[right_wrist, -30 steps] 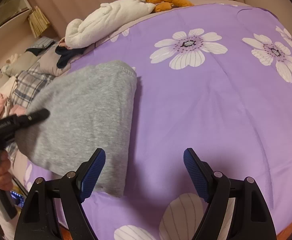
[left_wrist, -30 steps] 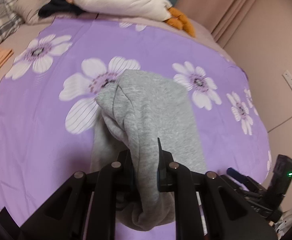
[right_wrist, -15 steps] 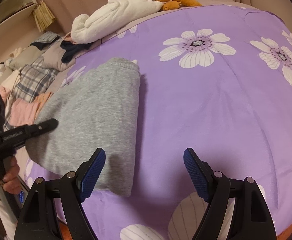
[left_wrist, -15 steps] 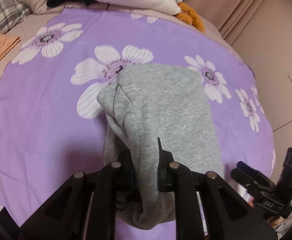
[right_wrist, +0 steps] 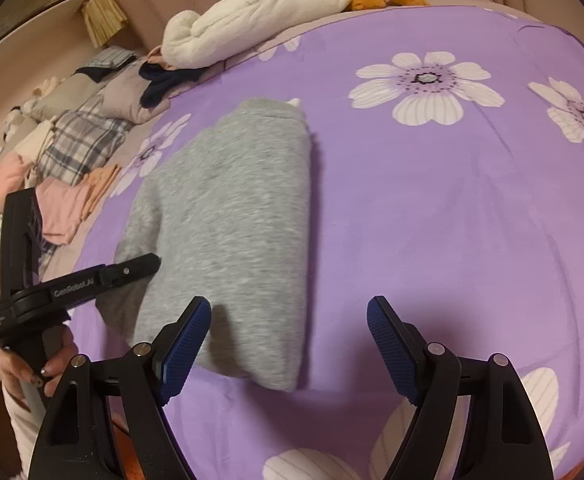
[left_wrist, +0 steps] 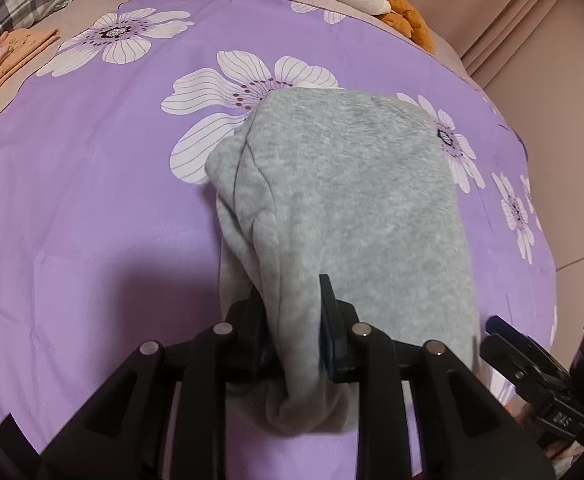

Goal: Fold small clothes

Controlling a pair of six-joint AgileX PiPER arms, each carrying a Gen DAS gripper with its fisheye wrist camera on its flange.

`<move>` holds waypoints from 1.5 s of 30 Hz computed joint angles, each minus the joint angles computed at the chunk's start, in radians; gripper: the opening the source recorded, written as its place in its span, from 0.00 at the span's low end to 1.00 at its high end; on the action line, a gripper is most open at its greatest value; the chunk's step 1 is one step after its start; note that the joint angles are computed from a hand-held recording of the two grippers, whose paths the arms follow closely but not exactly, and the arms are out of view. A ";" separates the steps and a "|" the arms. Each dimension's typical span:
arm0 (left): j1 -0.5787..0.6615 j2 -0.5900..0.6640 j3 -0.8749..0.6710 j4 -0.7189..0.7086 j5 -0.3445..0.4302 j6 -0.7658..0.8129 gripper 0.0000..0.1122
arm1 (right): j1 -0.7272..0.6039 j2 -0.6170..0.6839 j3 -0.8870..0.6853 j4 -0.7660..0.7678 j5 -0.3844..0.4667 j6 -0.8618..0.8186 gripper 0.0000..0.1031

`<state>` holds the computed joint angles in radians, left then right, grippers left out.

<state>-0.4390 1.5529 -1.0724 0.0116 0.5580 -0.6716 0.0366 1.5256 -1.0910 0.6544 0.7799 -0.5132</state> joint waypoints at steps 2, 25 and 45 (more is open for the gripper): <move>-0.013 -0.022 0.026 0.009 -0.009 -0.018 0.26 | 0.007 0.013 -0.008 0.004 0.007 -0.004 0.78; -0.067 -0.016 0.144 0.222 -0.099 -0.255 0.44 | 0.047 0.081 -0.021 0.026 0.033 0.001 0.81; 0.037 -0.152 0.194 -0.019 -0.132 -0.107 0.81 | -0.013 0.041 -0.040 0.032 0.017 -0.022 0.95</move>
<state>-0.4016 1.4012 -0.8781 -0.0074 0.4258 -0.7784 0.0240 1.5663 -1.1310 0.6864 0.7965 -0.5348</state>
